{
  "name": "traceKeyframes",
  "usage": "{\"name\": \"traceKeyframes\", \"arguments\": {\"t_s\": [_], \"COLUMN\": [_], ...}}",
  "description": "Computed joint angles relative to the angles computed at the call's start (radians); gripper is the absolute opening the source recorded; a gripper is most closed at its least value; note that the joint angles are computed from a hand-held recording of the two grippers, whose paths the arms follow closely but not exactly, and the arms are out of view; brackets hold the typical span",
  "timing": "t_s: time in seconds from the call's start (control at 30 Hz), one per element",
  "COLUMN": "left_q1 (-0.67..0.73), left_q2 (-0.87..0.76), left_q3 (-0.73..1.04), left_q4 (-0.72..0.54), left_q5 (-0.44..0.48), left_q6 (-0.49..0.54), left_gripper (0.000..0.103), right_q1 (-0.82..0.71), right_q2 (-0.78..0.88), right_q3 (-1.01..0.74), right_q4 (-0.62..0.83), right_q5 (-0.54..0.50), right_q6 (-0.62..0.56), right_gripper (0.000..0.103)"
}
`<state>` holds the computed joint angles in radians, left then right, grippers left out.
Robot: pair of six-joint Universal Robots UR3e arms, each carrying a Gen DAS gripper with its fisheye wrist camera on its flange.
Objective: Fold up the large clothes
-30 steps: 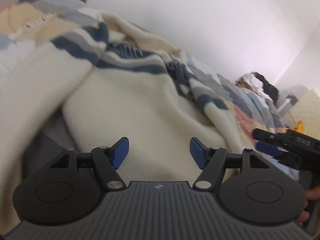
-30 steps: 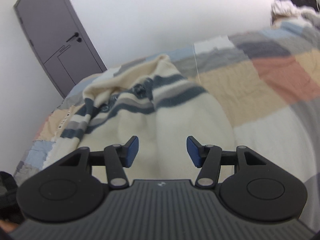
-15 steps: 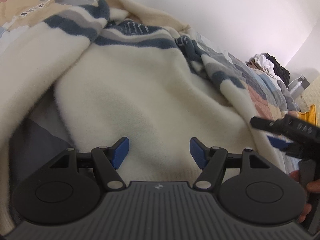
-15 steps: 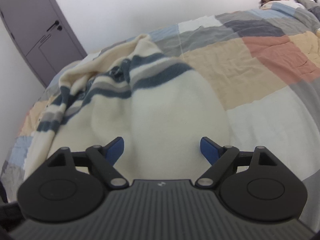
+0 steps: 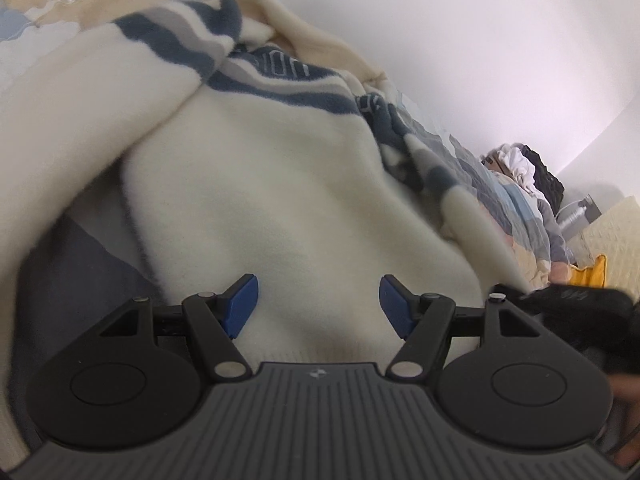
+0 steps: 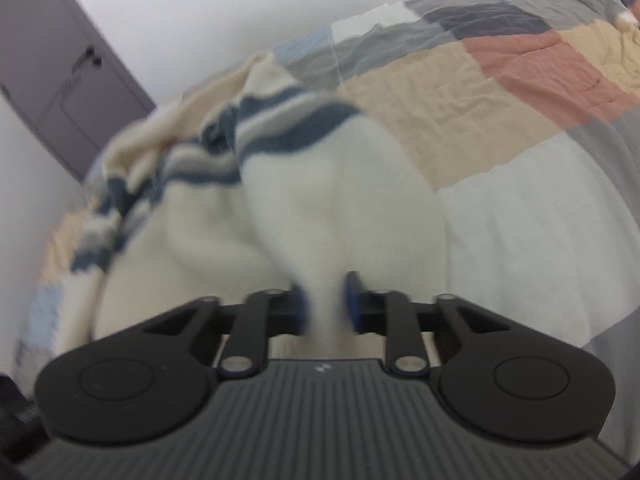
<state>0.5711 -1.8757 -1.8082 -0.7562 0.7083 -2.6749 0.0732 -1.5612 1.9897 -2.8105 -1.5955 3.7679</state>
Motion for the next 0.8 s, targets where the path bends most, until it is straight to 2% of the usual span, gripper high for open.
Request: {"name": "traceKeyframes", "arguments": {"t_s": [0.1,0.17,0.27,0.33,0.4,0.47,0.53,0.7,0.8], "left_q1": [0.010,0.012,0.017,0.016,0.013,0.008,0.010,0.015,0.016], "left_q2": [0.000,-0.001,0.002,0.000,-0.001,-0.007,-0.010,-0.006,-0.009], "left_q3": [0.004,0.005,-0.001,0.003,-0.011,-0.021,-0.031,-0.051,-0.042], "left_q4": [-0.023,-0.030,-0.034,-0.036,0.013,0.054,0.083,0.139,0.134], "left_q5": [-0.013,-0.017,-0.023,-0.030,-0.027,-0.022,-0.031,-0.041,-0.035], "left_q6": [0.004,0.012,0.015,0.016,0.006,-0.001,-0.012,-0.032,-0.027], "left_gripper": [0.072,0.072,0.072,0.072,0.072,0.072,0.072,0.072,0.072], "right_q1": [-0.026,-0.076,-0.185,-0.242,-0.288,-0.344,-0.404,-0.415,-0.446], "right_q2": [-0.047,-0.062,-0.045,0.007,0.102,0.223,0.357,0.698,0.819], "right_q3": [-0.022,-0.062,-0.173,-0.286,-0.432,-0.603,-0.796,-1.174,-1.273], "right_q4": [0.005,0.026,0.092,0.132,0.164,0.209,0.290,0.311,0.316], "right_q5": [-0.036,-0.023,0.009,-0.007,-0.049,-0.040,0.014,-0.089,-0.085], "right_q6": [-0.042,-0.103,-0.198,-0.268,-0.342,-0.388,-0.376,-0.409,-0.367], "right_gripper": [0.010,0.010,0.009,0.009,0.009,0.009,0.010,0.010,0.010]}}
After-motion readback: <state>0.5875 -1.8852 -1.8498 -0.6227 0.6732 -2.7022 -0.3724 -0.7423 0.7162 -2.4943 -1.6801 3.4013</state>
